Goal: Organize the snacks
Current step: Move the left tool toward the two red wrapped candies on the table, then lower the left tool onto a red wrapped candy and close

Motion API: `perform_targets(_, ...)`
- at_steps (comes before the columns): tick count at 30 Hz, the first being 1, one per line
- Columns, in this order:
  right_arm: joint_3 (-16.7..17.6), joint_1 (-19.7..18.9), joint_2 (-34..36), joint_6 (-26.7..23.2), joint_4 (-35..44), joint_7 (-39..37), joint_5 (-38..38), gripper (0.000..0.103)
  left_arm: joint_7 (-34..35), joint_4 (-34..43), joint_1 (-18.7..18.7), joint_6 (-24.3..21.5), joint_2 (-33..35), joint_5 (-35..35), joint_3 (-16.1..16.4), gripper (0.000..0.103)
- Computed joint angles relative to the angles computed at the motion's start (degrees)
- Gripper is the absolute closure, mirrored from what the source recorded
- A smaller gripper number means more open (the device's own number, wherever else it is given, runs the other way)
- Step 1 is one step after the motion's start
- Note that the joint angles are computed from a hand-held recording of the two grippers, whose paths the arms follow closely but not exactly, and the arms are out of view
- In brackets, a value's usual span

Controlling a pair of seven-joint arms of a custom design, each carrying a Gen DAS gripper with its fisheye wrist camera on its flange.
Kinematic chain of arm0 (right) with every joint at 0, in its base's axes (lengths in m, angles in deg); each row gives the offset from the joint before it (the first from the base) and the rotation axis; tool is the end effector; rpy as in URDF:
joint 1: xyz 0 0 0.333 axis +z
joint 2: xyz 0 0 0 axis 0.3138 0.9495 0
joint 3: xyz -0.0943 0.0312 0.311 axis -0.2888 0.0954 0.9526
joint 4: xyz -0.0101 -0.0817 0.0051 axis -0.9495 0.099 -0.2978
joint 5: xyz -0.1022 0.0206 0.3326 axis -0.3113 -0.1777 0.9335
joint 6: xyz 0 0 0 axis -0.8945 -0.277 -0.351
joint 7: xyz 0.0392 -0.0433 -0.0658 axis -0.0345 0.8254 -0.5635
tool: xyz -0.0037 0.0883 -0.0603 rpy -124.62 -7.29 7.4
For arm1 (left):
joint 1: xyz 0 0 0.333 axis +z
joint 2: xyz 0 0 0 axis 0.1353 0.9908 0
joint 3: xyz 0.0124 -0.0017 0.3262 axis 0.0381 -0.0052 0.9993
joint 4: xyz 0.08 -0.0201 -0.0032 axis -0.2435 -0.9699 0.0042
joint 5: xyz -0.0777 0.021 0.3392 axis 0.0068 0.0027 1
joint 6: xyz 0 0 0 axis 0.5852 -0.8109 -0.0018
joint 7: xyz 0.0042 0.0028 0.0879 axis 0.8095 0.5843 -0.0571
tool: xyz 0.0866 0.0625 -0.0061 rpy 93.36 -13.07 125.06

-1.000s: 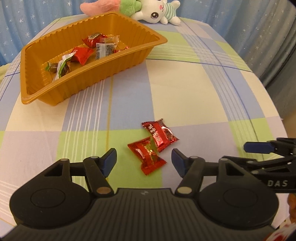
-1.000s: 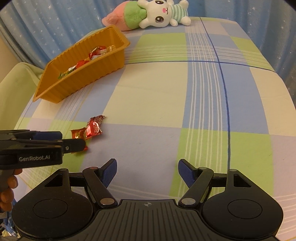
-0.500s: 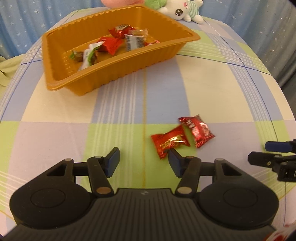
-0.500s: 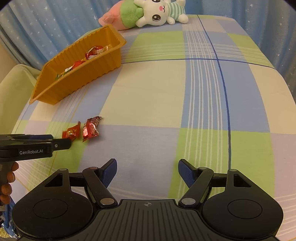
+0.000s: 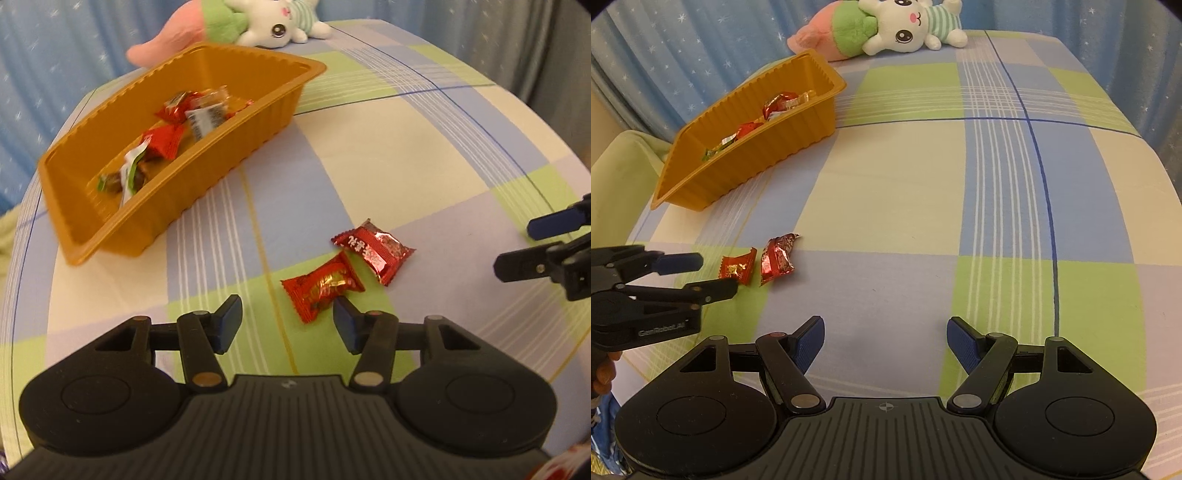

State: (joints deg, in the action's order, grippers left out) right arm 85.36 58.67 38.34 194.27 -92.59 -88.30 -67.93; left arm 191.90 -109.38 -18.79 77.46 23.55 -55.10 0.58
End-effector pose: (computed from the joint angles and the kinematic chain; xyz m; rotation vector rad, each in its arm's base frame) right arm 0.4173 0.4584 0.3822 -1.3717 2.2228 -0.3531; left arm 0.5563 -0.3360 0.3741 -0.9176 2.6138 -0.6654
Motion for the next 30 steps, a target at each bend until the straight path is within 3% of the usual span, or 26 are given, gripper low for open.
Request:
perform_targets(14, -0.35, 0.21, -0.42, -0.88, -0.7, 3.9, -0.95, 0.03, 8.86, 6.76, 3.01, -4.08, 3.83, -4.92, -4.26, 0.052)
perform_targets(23, -0.68, 0.19, -0.02, -1.03, 0.2, 4.87, -3.41, 0.03, 10.67, 8.6, 4.29, -7.53, 4.69, -9.14, -5.81, 0.08)
perform_targets(30, -1.2, 0.31, 1.41, -0.18, 2.25, 4.05, -5.01, 0.03, 10.35, 7.78, 4.65, -7.37, 4.05, -11.02, -5.71, 0.082)
